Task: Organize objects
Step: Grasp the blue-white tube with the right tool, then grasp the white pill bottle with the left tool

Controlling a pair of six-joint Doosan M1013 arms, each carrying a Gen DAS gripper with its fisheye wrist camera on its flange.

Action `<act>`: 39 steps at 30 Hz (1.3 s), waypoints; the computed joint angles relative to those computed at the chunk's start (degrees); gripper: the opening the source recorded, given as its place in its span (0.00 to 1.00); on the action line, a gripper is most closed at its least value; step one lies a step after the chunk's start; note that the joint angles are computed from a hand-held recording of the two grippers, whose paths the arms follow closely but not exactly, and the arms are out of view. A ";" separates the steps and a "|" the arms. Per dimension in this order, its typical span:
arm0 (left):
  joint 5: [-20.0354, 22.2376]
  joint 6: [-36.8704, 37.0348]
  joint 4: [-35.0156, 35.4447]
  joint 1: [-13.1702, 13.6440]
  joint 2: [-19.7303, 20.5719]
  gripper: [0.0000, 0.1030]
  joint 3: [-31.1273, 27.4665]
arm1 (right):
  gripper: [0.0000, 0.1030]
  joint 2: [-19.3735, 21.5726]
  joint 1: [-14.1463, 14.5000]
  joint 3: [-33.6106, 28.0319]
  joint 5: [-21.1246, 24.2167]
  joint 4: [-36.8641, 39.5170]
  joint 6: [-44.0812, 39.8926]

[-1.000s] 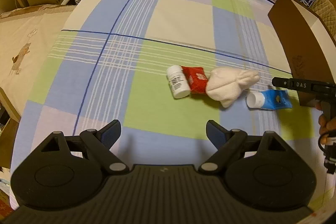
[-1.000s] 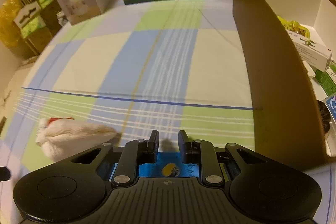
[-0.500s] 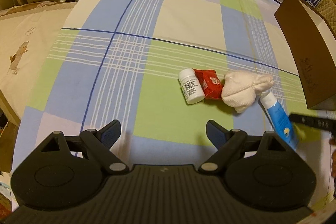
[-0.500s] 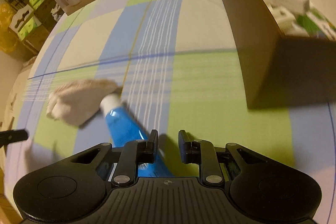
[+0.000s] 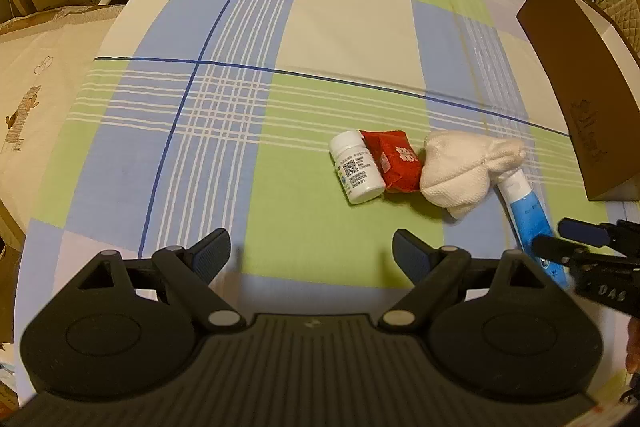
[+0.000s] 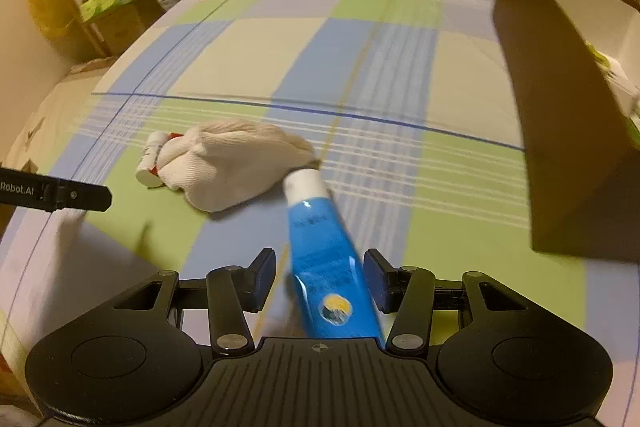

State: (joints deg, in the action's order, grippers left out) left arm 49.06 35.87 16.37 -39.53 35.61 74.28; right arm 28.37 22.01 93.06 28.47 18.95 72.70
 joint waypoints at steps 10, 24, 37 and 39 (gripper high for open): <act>-0.70 0.66 0.47 0.51 1.68 0.82 -1.95 | 0.34 1.23 -0.60 -1.25 -1.91 -8.37 11.29; -0.70 5.41 -1.48 1.87 5.07 0.55 -6.49 | 0.28 1.42 -0.94 -1.18 -2.18 -16.85 20.69; -2.37 8.58 -2.29 2.12 5.38 0.22 -5.92 | 0.28 1.62 -0.45 -0.97 -2.96 -19.69 22.26; -2.64 8.89 -2.22 2.09 5.19 0.22 -5.56 | 0.28 1.58 -0.35 -0.89 -3.07 -20.24 22.67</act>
